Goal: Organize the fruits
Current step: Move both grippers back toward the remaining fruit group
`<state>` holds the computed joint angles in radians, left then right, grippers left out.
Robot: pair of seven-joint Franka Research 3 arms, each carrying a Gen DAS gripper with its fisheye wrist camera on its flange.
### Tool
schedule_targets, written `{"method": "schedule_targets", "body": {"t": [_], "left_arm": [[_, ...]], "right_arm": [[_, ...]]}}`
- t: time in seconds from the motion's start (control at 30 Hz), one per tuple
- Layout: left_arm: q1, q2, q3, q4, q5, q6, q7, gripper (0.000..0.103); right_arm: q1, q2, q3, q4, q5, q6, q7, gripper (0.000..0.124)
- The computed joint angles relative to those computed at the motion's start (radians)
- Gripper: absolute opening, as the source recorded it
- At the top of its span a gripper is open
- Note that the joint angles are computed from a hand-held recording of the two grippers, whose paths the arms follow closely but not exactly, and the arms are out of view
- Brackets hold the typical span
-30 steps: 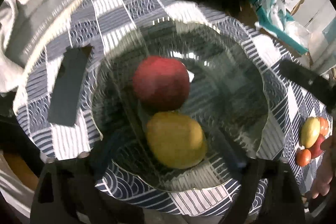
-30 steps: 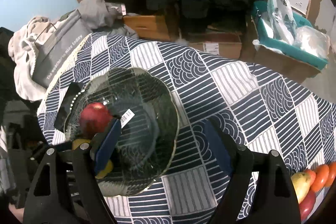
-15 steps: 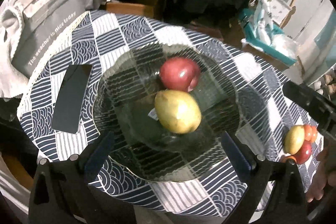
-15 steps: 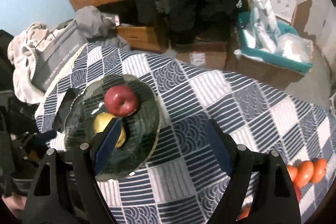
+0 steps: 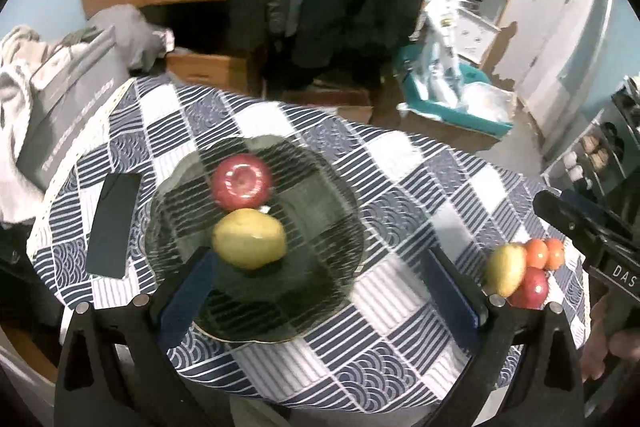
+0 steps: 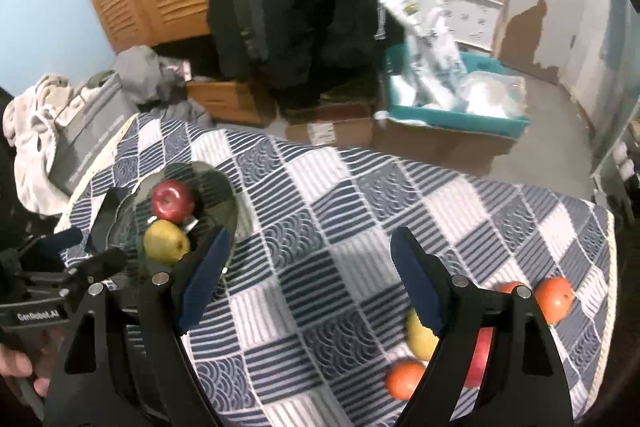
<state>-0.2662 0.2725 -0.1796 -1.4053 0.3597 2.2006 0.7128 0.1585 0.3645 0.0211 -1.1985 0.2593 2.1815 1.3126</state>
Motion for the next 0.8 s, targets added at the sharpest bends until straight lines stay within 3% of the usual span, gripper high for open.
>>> {"method": "schedule_targets", "body": {"t": [0.8], "left_arm": [[-0.137,0.168,-0.012,0.287,0.018,-0.05,0.119,0.102]], "right_arm": [[-0.104,-0.25,-0.059,-0.295,0.02,0.137,-0.061,0.083]]}}
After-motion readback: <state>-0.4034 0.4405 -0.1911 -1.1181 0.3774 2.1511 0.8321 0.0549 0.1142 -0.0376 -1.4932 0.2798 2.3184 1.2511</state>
